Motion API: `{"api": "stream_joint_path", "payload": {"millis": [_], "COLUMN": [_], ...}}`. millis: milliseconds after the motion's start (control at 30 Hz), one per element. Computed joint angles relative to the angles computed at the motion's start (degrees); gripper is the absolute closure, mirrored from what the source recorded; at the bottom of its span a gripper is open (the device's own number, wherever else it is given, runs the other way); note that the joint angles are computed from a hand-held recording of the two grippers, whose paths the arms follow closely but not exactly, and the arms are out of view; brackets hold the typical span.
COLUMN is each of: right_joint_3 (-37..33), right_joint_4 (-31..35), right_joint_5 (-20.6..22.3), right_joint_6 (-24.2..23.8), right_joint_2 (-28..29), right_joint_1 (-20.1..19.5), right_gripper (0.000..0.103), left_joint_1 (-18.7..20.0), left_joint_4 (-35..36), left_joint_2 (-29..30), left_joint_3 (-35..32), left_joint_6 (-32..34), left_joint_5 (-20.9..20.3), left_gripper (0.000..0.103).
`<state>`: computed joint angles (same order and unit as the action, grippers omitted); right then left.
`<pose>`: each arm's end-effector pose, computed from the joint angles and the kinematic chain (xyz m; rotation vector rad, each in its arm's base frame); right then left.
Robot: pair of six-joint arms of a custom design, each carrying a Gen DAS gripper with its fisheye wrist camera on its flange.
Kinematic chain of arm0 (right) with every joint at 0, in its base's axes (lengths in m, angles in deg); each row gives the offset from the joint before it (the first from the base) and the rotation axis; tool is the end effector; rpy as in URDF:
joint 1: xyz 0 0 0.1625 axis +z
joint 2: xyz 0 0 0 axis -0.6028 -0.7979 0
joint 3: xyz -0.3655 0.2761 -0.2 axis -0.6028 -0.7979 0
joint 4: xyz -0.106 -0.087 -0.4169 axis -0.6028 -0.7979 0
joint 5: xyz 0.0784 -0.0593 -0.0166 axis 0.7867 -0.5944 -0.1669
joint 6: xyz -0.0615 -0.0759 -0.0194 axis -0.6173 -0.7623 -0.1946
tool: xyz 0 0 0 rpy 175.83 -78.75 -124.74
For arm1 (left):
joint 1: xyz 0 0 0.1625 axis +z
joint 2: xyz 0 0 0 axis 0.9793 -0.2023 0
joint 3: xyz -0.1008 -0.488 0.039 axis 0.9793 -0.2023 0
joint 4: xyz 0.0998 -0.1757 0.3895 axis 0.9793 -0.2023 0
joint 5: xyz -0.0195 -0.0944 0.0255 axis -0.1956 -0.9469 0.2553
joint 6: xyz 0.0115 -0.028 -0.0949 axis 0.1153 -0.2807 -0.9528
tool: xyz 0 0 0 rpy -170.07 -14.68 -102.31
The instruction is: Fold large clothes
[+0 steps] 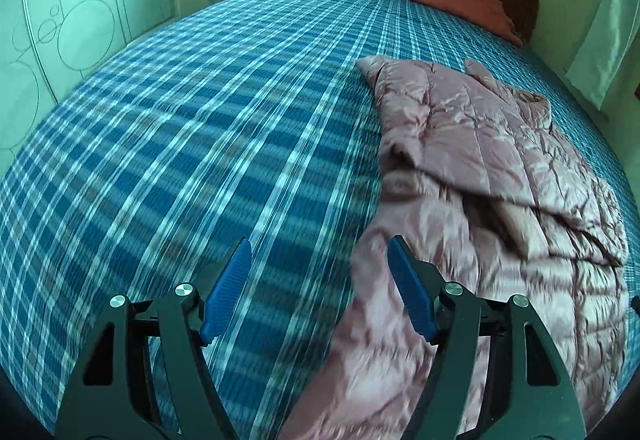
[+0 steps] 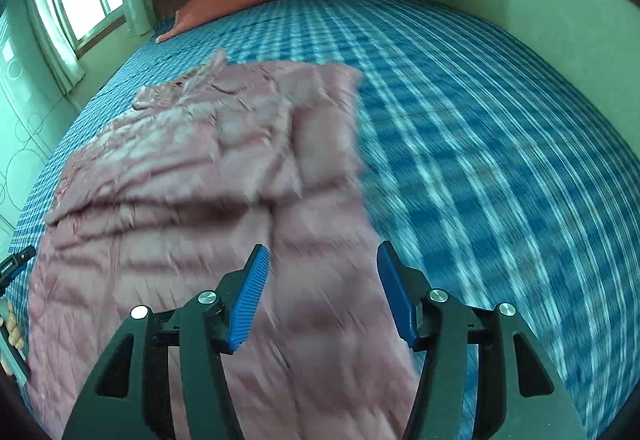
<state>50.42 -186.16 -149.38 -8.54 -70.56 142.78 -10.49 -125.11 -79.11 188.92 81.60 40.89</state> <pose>0.2290 -0.5948 0.1520 -0.0225 -2.2813 0.8657 0.0104 -0.5320 0.3797 -0.0023 2.2918 -0.8682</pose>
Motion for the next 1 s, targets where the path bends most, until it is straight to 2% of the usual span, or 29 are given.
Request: {"api": "stream_joint_path", "payload": {"millis": [133, 267, 367, 500, 600, 667, 733, 833, 900, 1000], "right_joint_3": [10.5, 19.4, 23.2, 28.0, 31.2, 32.4, 33.5, 34.0, 33.7, 33.2], "right_joint_4": [-3.3, -7.6, -11.1, -17.1, -23.1, -25.7, -28.3, -31.0, -32.0, -34.3], "right_joint_5": [0.1, 3.3, 5.2, 9.4, 12.6, 14.1, 17.4, 20.5, 20.6, 20.4], "right_joint_6": [6.9, 14.4, 17.4, 21.9, 23.4, 24.4, 25.3, 25.6, 25.5, 25.4], "right_joint_2": [-5.3, -8.7, -9.3, -9.2, -8.5, -8.0, -7.5, -6.3, -5.3, -3.8], "right_joint_1": [-0.4, -0.9, -0.8, -1.1, -1.5, -1.4, -2.0, -2.3, -2.0, -1.4], "right_gripper": [0.046, 0.046, 0.046, 0.046, 0.046, 0.046, 0.046, 0.046, 0.045, 0.044], "left_joint_1": [-1.1, -2.5, -3.1, -6.3, -8.3, -8.7, -8.7, -12.7, -14.9, -15.6], "left_joint_4": [5.9, 12.8, 17.1, 23.5, 28.3, 30.0, 31.0, 34.7, 35.5, 33.3], "left_joint_2": [-9.5, -18.2, -24.3, -31.5, -37.6, -41.1, -43.9, -48.4, -50.2, -49.0], "left_joint_3": [6.7, 11.7, 14.5, 17.0, 18.4, 19.3, 20.2, 21.4, 22.2, 23.0], "left_joint_6": [-7.4, -16.9, -23.9, -29.6, -35.7, -39.1, -41.4, -45.7, -47.0, -46.8], "left_joint_5": [-0.7, -1.1, -3.3, -4.0, -5.4, -7.7, -10.0, -9.6, -9.7, -10.7], "left_gripper": [0.033, 0.033, 0.033, 0.033, 0.033, 0.033, 0.033, 0.033, 0.033, 0.033]}}
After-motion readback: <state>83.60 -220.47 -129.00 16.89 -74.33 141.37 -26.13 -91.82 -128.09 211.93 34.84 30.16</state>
